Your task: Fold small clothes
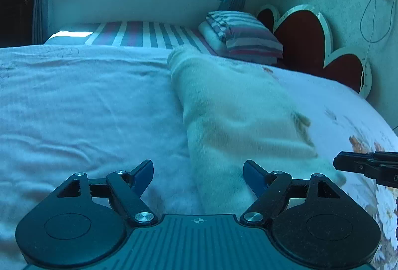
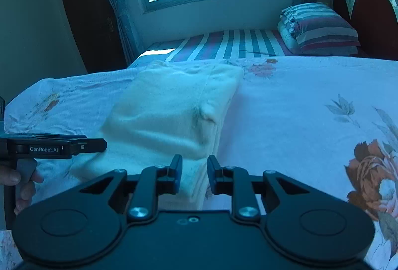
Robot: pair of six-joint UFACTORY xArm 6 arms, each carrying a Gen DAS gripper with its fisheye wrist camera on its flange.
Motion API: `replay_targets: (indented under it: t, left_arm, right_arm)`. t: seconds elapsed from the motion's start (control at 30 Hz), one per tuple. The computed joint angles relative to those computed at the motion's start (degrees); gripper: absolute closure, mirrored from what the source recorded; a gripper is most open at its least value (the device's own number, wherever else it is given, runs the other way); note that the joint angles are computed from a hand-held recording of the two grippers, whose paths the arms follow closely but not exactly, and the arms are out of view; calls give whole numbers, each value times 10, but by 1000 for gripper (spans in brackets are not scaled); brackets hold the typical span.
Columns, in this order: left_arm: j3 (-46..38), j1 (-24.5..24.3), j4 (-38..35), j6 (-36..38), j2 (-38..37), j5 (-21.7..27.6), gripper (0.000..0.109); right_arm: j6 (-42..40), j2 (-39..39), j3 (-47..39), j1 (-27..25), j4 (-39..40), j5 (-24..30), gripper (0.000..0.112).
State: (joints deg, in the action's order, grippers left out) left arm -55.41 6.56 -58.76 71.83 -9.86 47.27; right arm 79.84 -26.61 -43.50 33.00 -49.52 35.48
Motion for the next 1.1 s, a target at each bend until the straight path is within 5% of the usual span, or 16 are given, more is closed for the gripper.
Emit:
replay_targets:
  t: [0.13, 0.3, 0.47, 0.73, 0.93, 1.1]
  left_arm:
    - [35, 4, 0, 29, -27, -14, 30]
    - [31, 12, 12, 24, -28, -5, 30]
    - [38, 8, 14, 25, -38, -26, 17]
    - [6, 40, 33, 2, -11, 38, 17]
    - [-99, 75, -21, -50, 76, 169, 17]
    - [-219, 60, -28, -134, 190, 229, 17]
  right_arm:
    - [6, 15, 10, 4, 33, 7, 87]
    - [40, 14, 6, 17, 23, 44, 68]
    - [70, -6, 15, 16, 29, 36, 66]
    - [82, -2, 30, 1, 56, -13, 70]
    - [180, -52, 85, -75, 6, -148, 65]
    - [147, -14, 99, -180, 56, -302, 62]
